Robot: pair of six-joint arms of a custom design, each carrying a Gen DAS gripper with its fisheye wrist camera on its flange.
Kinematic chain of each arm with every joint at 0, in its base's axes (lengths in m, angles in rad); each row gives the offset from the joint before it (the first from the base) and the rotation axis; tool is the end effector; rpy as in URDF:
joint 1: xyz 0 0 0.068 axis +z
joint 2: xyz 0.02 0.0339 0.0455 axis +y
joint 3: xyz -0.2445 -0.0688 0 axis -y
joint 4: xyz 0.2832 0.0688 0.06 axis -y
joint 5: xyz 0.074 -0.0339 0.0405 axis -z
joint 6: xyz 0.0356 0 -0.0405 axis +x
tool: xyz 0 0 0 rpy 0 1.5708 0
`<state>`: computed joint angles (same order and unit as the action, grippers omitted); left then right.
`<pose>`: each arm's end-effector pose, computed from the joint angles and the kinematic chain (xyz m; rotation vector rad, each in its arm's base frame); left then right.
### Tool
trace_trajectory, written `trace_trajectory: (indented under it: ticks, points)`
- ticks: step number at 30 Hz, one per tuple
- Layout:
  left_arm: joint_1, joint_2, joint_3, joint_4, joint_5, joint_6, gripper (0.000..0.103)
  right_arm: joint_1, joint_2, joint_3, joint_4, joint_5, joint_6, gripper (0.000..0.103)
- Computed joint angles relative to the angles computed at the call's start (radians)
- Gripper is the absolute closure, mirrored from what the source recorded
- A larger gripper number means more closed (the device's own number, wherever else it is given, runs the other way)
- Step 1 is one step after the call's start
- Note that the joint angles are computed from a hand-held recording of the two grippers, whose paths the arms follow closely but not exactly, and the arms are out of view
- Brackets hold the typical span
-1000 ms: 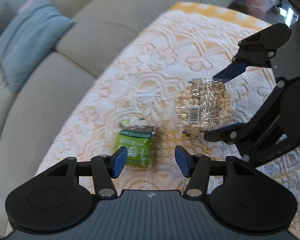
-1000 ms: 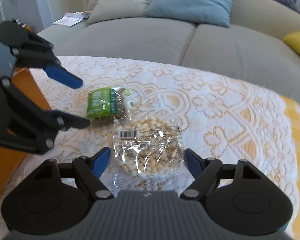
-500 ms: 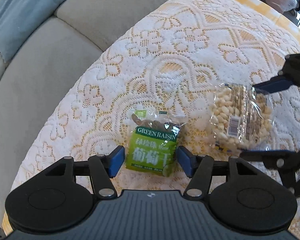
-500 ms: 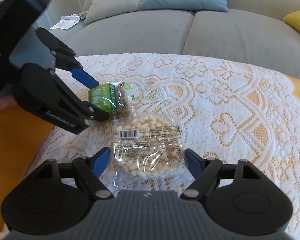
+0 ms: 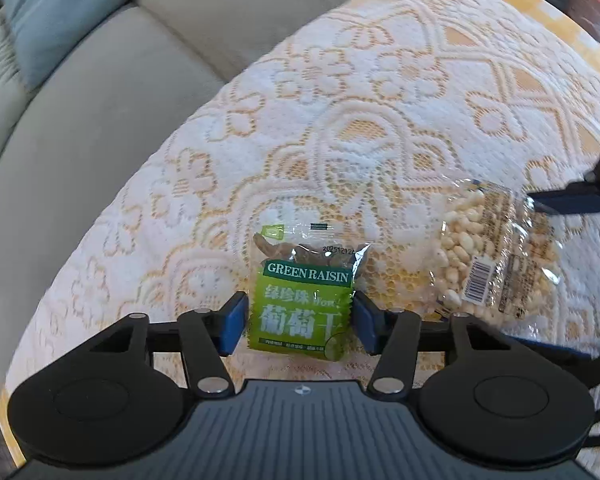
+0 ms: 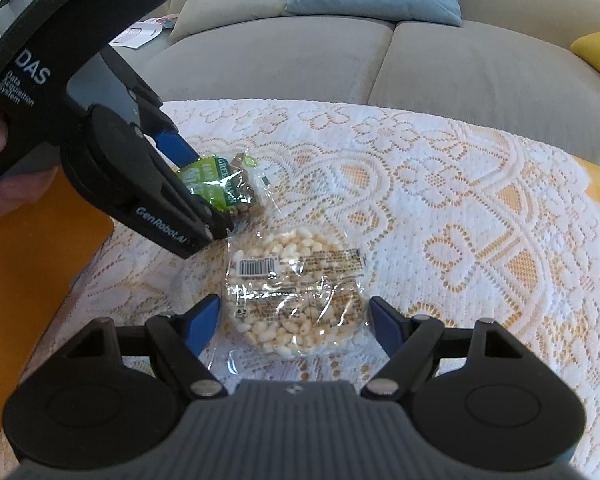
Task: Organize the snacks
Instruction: 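Grasp the green raisin packet with the left gripper while the right grasps the clear nut bag, then carry the raisin packet and nut bag over the orange box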
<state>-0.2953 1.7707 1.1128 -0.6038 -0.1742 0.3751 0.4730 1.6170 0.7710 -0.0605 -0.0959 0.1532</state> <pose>0.3486 -0.0996 0.1236 0.8941 2.6835 0.2643 0.2935 0.1540 0.0993 -0.4409 2.4730 0.3815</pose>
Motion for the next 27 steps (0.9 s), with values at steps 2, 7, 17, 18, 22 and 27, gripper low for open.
trace_trajectory:
  ticks: [2,7,17,18,22,27]
  points:
    - [0.005,-0.026,-0.012,-0.008,0.004,-0.048,0.045,0.002,-0.010,0.000,-0.002,0.005,0.000,0.026]
    - [0.019,-0.168,-0.082,-0.030,0.037,-0.153,0.046,0.012,-0.054,-0.007,-0.030,0.026,0.001,0.026]
    - [-0.044,-0.612,-0.266,-0.199,0.053,-0.385,0.046,0.068,-0.292,-0.074,-0.140,0.072,0.033,0.027]
    - [-0.044,-0.674,-0.289,-0.223,0.061,-0.402,0.046,0.079,-0.334,-0.088,-0.162,0.079,0.040,0.027]
    - [-0.029,-0.922,-0.352,-0.341,0.065,-0.454,0.046,0.136,-0.459,-0.113,-0.240,0.105,0.067,0.027]
    - [0.060,-1.186,-0.362,-0.540,0.060,-0.439,0.046,0.283,-0.612,-0.134,-0.317,0.146,0.163,0.027]
